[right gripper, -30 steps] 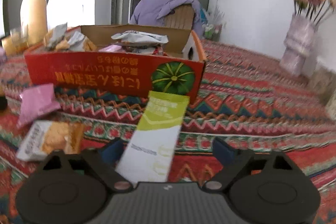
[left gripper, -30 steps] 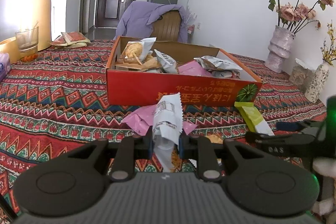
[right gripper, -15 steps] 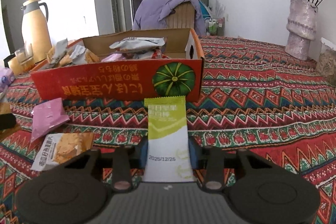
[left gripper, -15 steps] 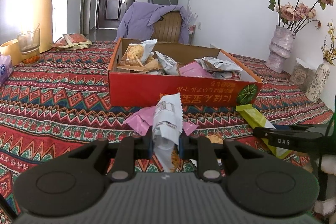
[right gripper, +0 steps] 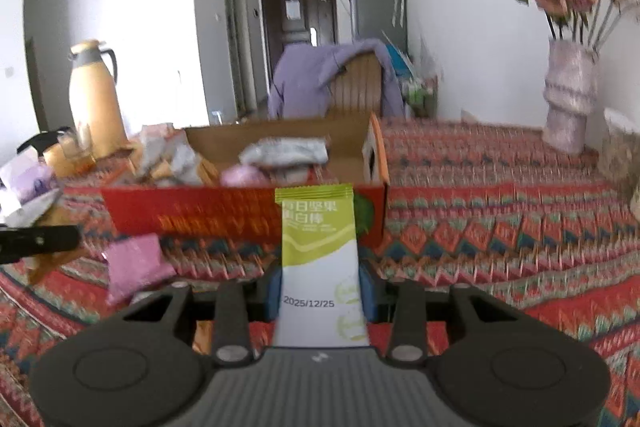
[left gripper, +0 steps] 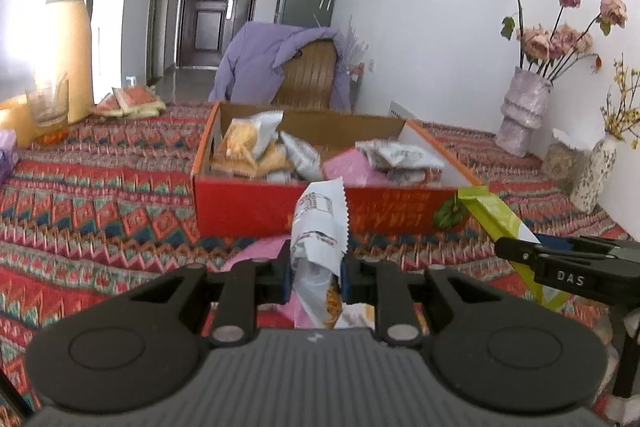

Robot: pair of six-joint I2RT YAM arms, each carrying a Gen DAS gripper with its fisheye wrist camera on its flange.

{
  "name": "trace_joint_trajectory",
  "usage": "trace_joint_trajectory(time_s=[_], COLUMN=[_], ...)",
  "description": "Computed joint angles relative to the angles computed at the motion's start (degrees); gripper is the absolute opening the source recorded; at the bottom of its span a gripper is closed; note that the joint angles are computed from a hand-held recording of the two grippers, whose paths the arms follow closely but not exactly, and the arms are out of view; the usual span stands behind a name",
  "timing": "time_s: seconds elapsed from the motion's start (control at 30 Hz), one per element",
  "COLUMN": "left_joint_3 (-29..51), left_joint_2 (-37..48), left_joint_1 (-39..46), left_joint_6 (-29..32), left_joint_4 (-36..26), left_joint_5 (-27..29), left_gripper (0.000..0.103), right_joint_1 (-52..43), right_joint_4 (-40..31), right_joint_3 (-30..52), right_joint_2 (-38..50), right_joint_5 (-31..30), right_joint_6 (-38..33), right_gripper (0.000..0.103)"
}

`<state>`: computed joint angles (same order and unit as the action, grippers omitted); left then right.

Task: Organize snacks
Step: 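Carry both held packets over the cardboard box with both tools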

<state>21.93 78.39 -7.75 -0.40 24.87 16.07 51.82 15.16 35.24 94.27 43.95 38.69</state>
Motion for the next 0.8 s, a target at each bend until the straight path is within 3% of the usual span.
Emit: trace_joint_trajectory(time_s=[0.37, 0.8], left_joint_3=[11.65, 34.11], left_joint_2=[4.28, 22.89], left_joint_1=[-3.74, -8.93], left_joint_6=[-3.51, -1.64], left_joint_4=[-1.34, -5.73], left_joint_5=[-4.13, -12.88], left_gripper=[0.021, 0.021], right_joint_1=[-5.47, -15.42], right_joint_4=[2.23, 1.56], right_joint_3=[9.24, 26.89], right_joint_2=[0.27, 13.22], right_joint_5=[-3.27, -12.83], right_joint_6=[-12.31, -16.62], right_gripper=[0.038, 0.038])
